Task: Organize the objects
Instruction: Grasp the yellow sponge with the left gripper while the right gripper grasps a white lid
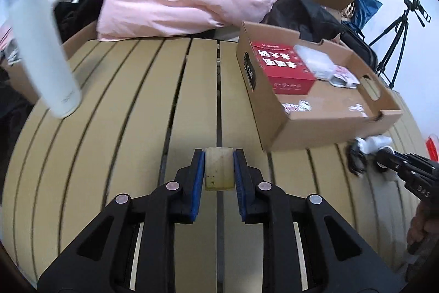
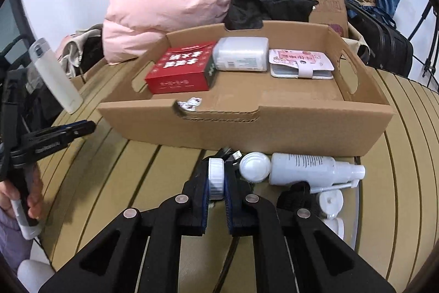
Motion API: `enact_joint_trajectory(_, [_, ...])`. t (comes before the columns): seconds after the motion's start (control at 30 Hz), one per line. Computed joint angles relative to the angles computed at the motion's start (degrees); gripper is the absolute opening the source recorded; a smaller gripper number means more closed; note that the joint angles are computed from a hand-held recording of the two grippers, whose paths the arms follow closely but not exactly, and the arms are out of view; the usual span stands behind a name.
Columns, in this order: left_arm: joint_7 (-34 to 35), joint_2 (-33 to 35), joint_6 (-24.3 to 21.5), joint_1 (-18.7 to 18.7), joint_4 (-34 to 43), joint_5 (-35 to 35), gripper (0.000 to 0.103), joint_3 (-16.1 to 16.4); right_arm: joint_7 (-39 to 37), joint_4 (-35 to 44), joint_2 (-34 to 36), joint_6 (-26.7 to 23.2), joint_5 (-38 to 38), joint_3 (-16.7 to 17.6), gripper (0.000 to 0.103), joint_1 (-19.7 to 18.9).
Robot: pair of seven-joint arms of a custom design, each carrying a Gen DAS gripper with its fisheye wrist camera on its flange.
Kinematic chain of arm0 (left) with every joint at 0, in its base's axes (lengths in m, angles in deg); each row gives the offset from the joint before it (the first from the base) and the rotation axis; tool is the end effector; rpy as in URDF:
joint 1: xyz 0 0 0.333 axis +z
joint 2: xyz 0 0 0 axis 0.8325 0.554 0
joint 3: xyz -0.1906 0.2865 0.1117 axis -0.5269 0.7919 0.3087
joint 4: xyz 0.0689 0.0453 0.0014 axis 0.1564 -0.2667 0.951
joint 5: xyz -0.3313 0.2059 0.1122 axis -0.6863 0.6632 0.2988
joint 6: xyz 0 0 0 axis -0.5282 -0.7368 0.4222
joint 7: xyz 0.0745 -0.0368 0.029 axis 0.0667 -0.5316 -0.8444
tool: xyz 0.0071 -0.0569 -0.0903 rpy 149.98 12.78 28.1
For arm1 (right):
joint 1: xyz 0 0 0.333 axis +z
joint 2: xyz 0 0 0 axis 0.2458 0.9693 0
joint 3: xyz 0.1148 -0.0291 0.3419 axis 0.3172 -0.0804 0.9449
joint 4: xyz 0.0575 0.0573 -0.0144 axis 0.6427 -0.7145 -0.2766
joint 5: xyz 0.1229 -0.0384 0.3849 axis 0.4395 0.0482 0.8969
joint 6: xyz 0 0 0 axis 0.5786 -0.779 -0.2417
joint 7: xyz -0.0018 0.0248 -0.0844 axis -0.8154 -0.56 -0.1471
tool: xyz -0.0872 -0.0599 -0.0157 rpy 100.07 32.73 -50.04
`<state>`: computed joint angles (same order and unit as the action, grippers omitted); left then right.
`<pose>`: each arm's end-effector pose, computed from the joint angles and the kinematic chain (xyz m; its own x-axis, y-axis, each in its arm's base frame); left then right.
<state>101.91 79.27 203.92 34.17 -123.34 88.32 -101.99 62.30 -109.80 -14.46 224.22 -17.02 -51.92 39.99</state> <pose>0.5229 -0.3805 0.5253 -0.1587 -0.9793 0.1254 -0.7763 0.0453 -0.6287 0.5159 0.3409 0.4990 0.1999 -0.9629 -0.1812 -0.7670 -0.0387 -0.6404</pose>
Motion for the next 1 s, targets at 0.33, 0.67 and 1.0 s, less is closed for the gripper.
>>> enact_joint_trajectory(0.33, [-1.22,-20.86,-2.77,2.02,-11.81,-3.83,0.018,-5.73,1.37,-8.26,-17.54,-5.28,-2.04,5.52,0.01,-0.31])
enact_joint_trajectory(0.67, [-5.91,-31.45,-7.77,1.42,-16.81,-9.24,0.018,-13.6,-0.54,-14.65,-34.8,-18.88,8.05,10.66,0.01,0.45])
enact_joint_trajectory(1.0, [-4.13,-29.87,-6.07,1.41,-13.86,-8.49,0.018,-15.03,-0.49,-16.88,-39.93,-20.7,11.04,13.5,0.01,-0.49])
